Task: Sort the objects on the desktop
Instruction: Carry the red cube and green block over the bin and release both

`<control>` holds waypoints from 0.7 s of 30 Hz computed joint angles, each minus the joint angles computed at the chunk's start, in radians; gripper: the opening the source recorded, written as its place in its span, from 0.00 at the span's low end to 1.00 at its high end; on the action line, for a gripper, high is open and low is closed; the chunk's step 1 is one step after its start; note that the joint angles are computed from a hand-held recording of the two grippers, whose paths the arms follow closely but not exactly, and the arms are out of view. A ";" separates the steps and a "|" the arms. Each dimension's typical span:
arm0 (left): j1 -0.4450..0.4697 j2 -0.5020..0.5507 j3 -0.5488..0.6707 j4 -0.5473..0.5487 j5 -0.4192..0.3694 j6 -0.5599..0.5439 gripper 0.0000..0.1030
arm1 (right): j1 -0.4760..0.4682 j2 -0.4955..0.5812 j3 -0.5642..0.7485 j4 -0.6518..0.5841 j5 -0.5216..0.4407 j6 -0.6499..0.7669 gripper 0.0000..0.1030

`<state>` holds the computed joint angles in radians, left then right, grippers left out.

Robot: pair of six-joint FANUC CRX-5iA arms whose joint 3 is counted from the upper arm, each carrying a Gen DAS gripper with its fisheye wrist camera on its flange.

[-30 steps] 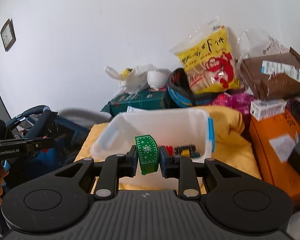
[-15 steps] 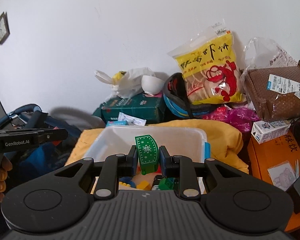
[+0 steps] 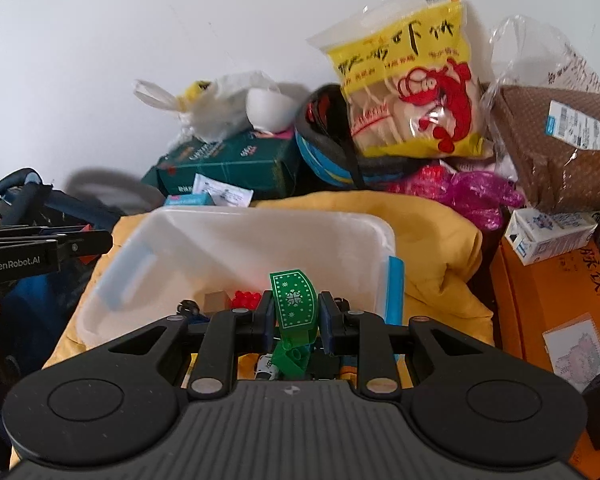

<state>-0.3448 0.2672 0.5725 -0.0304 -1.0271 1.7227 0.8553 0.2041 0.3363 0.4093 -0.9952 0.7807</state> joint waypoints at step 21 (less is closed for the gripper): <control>-0.021 -0.280 -0.417 -0.058 0.200 0.044 0.68 | 0.181 -0.219 -0.435 0.300 0.130 -0.235 0.57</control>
<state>-0.3655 -0.0131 0.1556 -0.0881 -0.8269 1.7667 1.0368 -0.0145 -0.0985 0.7090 -0.8650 0.5456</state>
